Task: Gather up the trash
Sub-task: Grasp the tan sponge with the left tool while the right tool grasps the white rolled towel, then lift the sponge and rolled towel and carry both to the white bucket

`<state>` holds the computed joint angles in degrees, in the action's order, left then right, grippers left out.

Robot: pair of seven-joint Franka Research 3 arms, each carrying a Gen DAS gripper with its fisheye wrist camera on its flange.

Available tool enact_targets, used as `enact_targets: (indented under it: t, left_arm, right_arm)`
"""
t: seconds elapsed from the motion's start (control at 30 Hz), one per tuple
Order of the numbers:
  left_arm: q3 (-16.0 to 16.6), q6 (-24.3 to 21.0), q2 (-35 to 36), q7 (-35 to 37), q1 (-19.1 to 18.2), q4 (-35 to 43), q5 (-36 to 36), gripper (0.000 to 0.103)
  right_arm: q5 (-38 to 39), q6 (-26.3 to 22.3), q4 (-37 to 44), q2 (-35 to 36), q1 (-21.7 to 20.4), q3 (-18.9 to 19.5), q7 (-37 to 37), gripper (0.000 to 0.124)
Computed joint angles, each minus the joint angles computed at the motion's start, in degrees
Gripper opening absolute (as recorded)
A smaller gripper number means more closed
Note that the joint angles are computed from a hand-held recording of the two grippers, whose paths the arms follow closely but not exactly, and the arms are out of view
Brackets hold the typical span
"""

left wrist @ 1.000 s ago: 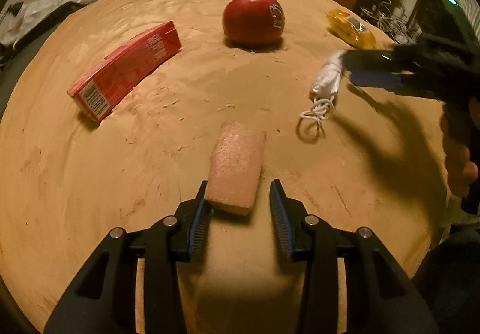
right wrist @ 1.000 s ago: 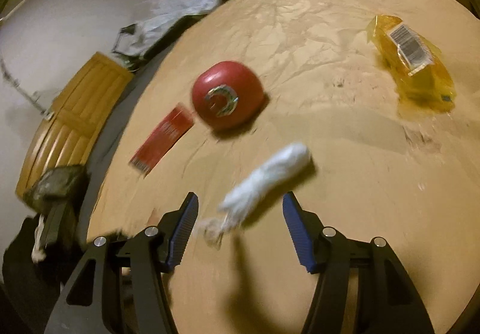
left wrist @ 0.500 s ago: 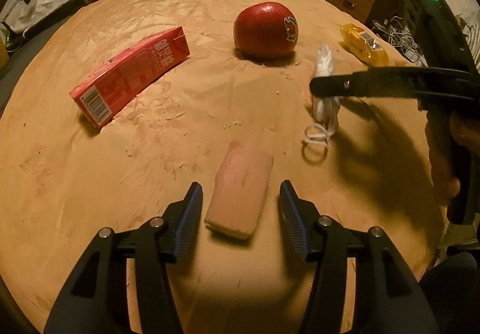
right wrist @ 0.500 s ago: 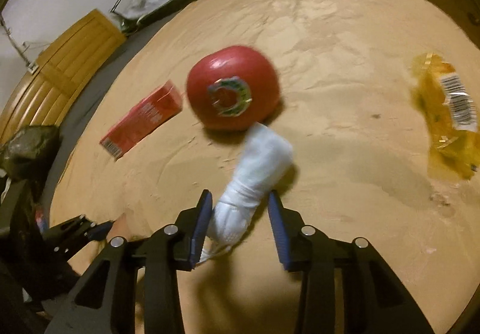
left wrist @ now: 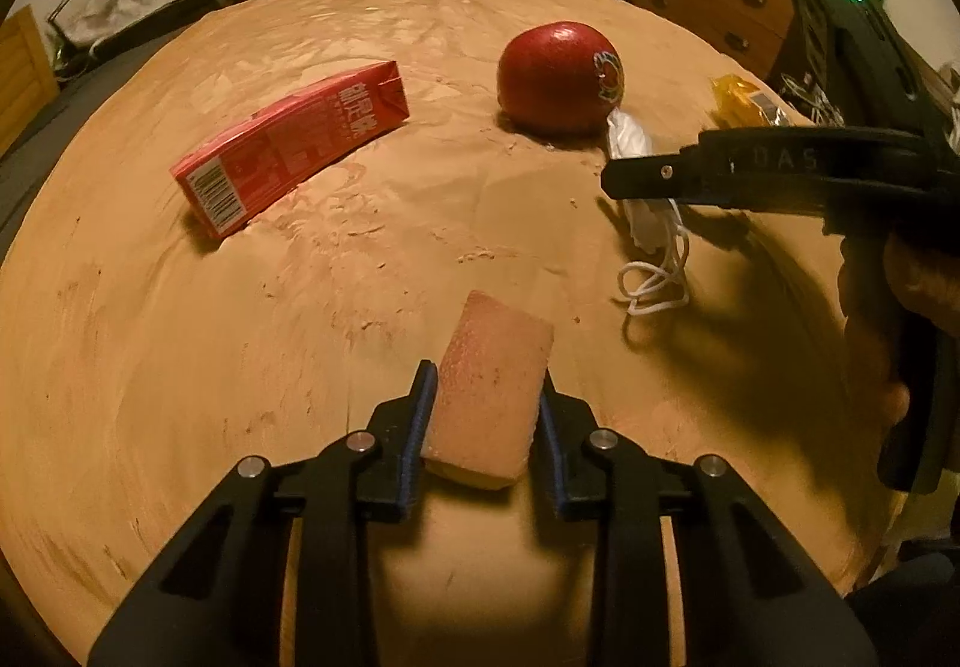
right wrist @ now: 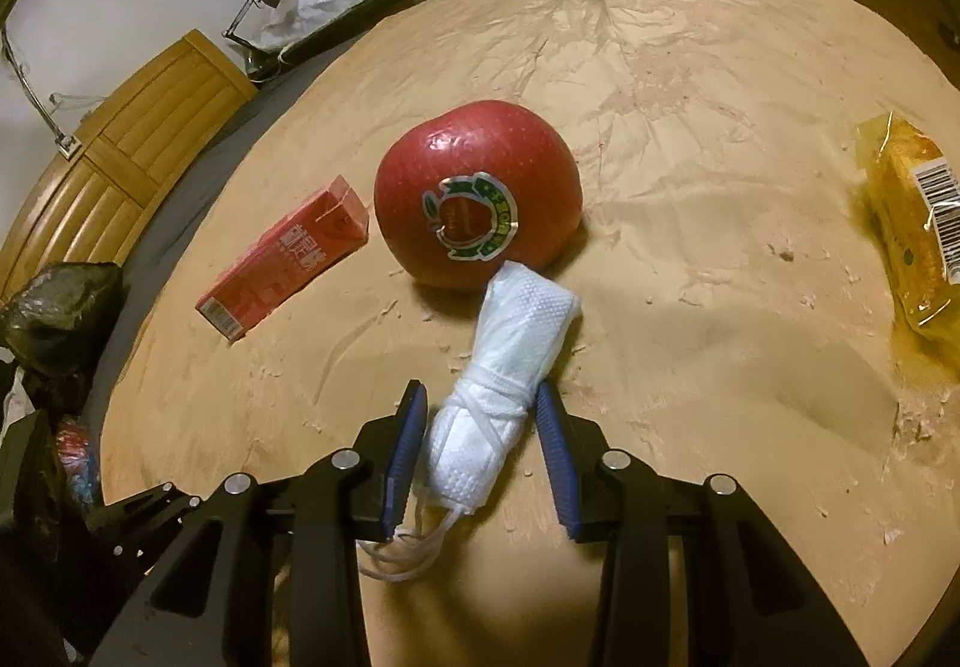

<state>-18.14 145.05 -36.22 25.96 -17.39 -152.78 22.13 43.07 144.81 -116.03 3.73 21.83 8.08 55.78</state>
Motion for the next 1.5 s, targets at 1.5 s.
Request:
enact_targets:
  t: [1.5]
  left_arm:
    - [-17.6,-34.0,3.0,-32.1,-7.0,22.6,27.8,0.028]
  right_arm:
    - [-8.9,26.8,-46.8,-62.4,9.1,-9.0,-3.0,0.029]
